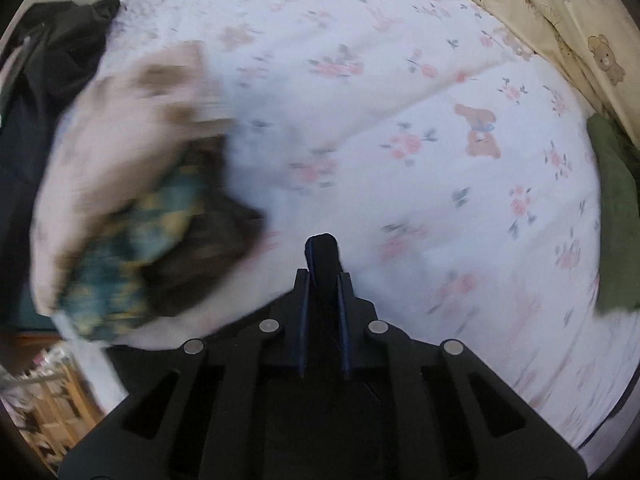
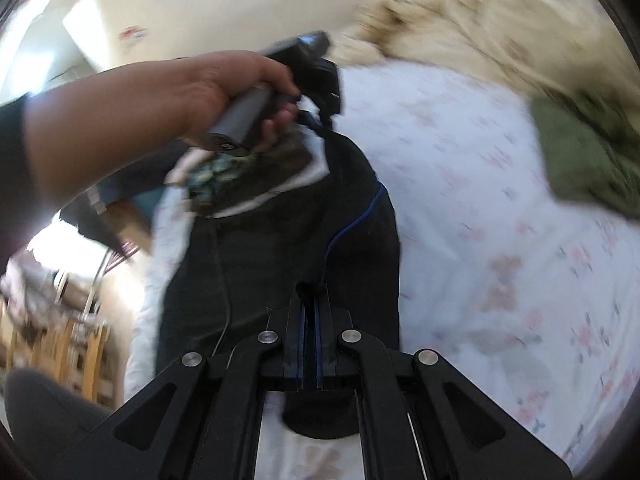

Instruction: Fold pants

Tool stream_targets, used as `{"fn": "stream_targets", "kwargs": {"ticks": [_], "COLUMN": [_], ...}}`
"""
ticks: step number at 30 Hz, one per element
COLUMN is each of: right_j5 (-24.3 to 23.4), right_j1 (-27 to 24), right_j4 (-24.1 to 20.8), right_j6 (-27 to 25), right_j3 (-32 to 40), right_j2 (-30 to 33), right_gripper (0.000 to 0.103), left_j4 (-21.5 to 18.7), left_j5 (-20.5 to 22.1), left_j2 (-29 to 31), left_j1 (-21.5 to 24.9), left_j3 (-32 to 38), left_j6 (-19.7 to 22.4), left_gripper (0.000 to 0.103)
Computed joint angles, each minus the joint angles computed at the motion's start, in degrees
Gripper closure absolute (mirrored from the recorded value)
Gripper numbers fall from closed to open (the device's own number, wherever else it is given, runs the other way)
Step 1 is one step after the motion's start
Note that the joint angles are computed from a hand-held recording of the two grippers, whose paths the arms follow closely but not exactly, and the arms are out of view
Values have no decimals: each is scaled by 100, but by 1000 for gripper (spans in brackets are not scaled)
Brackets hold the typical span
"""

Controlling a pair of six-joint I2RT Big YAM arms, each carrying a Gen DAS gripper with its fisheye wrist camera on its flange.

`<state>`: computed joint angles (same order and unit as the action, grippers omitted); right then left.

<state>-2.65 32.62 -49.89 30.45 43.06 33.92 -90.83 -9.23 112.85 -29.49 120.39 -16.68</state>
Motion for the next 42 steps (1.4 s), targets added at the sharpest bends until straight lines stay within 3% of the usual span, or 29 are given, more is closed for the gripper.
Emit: {"fn": "stream_targets", "kwargs": {"ticks": [6,11,16,20,25,28,29,31,32,33,34,35,37,42], "right_j5": [-233,38,-196,-503,-381,-400,-482,-459,-401,-419,-367,-319,-414,-678], "right_j1": [1077,2275,3091,3425,3534,3153,2980,2688,2598,2472,2413,2389,2294,1989], "right_j4": [649,955,1238,1442,1338,1349,1340,1126,1031,954,861,801,739,774], "right_j6": [-186,-461,-528,-325,-308,50,157,355,399,354,313,274,116,94], "right_j3": [267,680,925,1078,1180,1040,978,902,880,846,856,862,874,818], "right_j2": [296,1099,2087,2755,3064,2996,2963,2927,2901,2842,2837,2844,2835,2631], "right_gripper": [100,102,103,103,103,103,98,98,98,97,95,90,80,79], "left_j4": [528,1007,1636,2232,2596,2940,3076,3275,3242,3138,3044,2947,2613,1821], "left_j5": [1,-1,-22,-103,328,328,251,202,210,396,720,910,1125,1635], "left_j2": [-1157,-1866,-2393,-2779,-2897,-2951,-2967,-2983,-2976,-2978,-3009,-3045,-3240,-4311], "left_j1": [610,1164,1674,2014,2477,2530,2523,2526,2538,2596,2686,2752,2856,3052], "left_j3": [-1192,-2200,-3286,-4118,-4592,-4740,-4790,-4836,-4815,-4786,-4779,-4777,-4818,-5462], "left_j6": [567,1020,1576,1965,1792,1776,1791,1773,1747,1704,1685,1672,1703,1561], "left_gripper": [94,94,93,93,93,90,90,89,84,61,30,20,14,14]}}
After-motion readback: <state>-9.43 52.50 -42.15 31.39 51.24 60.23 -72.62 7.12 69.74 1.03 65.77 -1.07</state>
